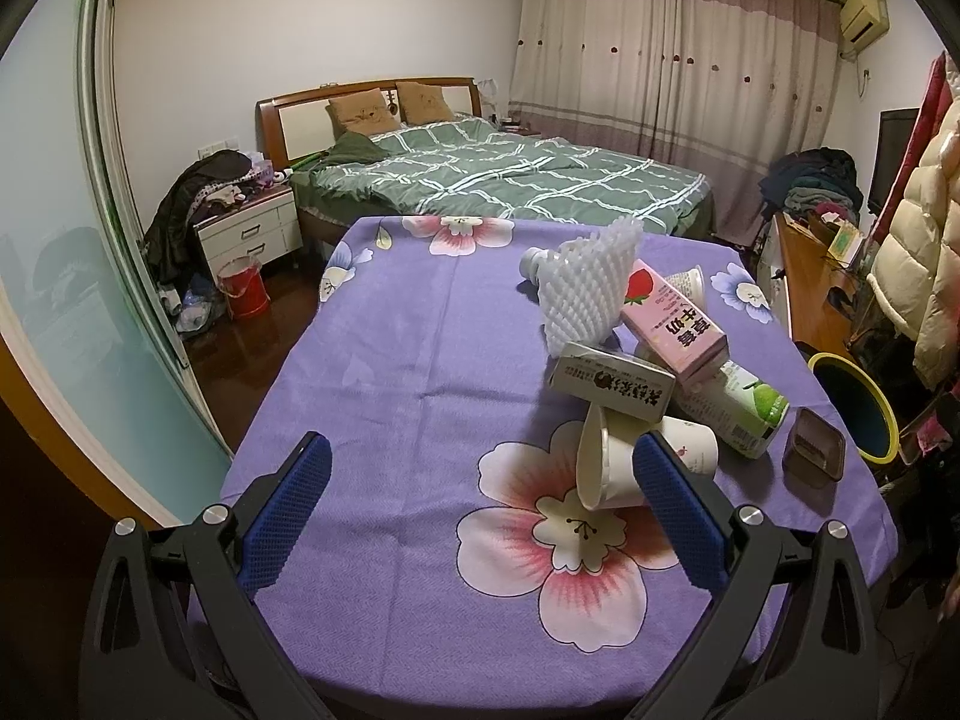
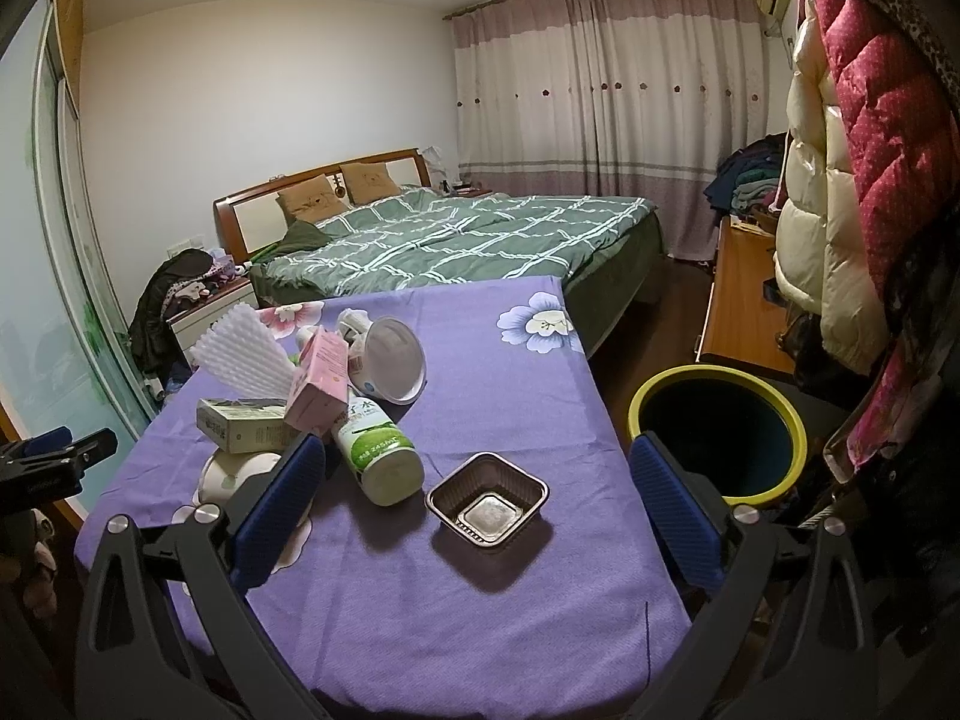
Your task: Collect trash
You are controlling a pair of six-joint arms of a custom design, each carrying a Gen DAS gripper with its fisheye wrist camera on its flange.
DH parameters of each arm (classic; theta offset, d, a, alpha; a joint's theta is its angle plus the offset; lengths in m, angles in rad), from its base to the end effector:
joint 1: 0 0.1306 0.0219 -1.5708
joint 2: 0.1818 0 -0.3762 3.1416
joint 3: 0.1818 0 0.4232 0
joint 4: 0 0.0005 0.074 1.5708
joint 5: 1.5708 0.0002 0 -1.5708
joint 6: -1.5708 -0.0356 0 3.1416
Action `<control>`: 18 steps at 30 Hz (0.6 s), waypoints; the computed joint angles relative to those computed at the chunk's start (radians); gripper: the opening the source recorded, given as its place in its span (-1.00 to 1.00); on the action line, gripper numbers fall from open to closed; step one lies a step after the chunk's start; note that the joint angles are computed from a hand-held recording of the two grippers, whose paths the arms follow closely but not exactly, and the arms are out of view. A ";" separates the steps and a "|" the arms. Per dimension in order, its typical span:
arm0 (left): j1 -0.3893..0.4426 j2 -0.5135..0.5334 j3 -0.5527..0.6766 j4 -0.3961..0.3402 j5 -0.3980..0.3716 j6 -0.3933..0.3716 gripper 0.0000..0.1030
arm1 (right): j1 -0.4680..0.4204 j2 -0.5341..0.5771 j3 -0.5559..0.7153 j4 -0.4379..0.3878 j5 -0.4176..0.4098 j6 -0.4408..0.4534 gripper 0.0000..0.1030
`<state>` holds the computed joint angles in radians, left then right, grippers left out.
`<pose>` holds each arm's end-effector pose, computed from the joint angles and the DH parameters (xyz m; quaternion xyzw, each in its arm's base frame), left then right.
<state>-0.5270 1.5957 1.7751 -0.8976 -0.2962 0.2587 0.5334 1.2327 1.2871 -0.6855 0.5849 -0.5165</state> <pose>0.5208 -0.2916 0.5031 0.0600 0.9006 -0.0325 0.4293 0.4145 0.2214 0.4639 0.1233 0.8549 -0.0052 0.5040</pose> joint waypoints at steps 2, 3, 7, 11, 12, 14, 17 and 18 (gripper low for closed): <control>0.000 0.000 -0.001 0.003 -0.003 -0.001 0.93 | -0.001 0.000 0.000 0.001 -0.002 0.002 0.89; 0.001 -0.002 -0.004 0.008 -0.004 -0.002 0.93 | -0.001 0.000 0.001 0.003 -0.003 0.005 0.89; 0.011 0.000 -0.004 0.022 -0.017 0.001 0.93 | -0.002 0.018 0.012 0.031 -0.016 0.036 0.89; 0.026 0.002 -0.003 0.026 -0.017 0.009 0.93 | -0.003 0.065 0.052 0.064 -0.053 0.078 0.89; 0.029 0.003 -0.003 0.026 -0.021 0.009 0.93 | -0.003 0.081 0.064 0.079 -0.066 0.089 0.89; 0.036 0.004 -0.005 0.034 -0.027 0.006 0.93 | -0.002 0.114 0.092 0.099 -0.089 0.104 0.89; 0.047 0.010 0.001 0.033 -0.037 -0.001 0.93 | -0.002 0.176 0.146 0.116 -0.136 0.120 0.89; 0.053 0.013 0.004 0.033 -0.039 -0.002 0.93 | -0.002 0.202 0.171 0.118 -0.156 0.128 0.89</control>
<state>-0.4741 1.6092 1.7787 -0.8650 -0.3354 0.2571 0.5314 1.4348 1.4576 -0.5678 0.4293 -0.3886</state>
